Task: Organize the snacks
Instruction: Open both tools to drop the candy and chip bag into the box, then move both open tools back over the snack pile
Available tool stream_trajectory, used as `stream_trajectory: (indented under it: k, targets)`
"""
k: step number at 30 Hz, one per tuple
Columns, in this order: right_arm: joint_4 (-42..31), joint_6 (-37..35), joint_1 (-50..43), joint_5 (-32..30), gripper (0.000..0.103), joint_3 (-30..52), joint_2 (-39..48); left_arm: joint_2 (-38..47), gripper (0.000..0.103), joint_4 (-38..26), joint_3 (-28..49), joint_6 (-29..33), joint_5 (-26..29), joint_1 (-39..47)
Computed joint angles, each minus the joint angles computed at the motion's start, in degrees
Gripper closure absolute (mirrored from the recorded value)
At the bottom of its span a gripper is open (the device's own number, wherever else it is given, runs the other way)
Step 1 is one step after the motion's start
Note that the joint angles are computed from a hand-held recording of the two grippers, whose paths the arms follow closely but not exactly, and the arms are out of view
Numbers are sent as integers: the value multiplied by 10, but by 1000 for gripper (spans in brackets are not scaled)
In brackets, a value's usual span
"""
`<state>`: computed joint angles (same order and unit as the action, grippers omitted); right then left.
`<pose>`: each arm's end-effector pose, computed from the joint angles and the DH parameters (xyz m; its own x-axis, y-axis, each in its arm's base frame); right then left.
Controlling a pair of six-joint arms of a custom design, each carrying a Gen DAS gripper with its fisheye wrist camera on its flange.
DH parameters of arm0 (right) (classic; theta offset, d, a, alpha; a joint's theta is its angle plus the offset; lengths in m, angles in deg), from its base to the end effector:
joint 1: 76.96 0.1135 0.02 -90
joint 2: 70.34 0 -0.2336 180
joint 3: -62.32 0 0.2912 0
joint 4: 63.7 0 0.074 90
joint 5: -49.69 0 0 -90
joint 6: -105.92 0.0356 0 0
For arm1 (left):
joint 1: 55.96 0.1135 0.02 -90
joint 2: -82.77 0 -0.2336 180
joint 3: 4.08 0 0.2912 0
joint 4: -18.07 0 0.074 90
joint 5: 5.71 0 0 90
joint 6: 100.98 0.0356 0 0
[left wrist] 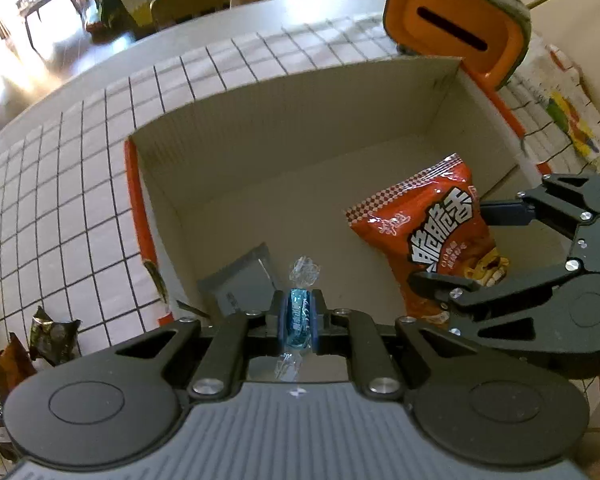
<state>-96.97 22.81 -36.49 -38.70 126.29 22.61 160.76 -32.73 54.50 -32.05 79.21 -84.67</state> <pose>0.2576 0.2185 0.1087 -0.7450 -0.4780 -0.4652 -0.5535 0.8323 0.0312 0.2498 -0.1332 0.1422 -0.9327 0.1025 -0.3459 0.1253 0.9911 -0.0440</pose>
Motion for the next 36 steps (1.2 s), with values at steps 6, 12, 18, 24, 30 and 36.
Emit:
stream_trajectory:
  k: [6,12,18,24,30,36]
  targets:
    - [-21,5,4,6,32,14,18,53,92,4,26,-2,-1,-3]
    - [-23,5,4,5,32,15,23,81,92,11,37,-8,-4,-11]
    - [-26,7,7,10,31,19,22,80,91,15,31,-11,1,-12]
    - [-13,12,5,6,24,-2,-4,46,88,21,8,-8,12,2]
    - [-16,29,-2,3,21,-27,-59,-13,80,23,-23,-4,12,5]
    - [-26,49,3,0,19,-51,-125,-105,75,6,-57,3,8,-2]
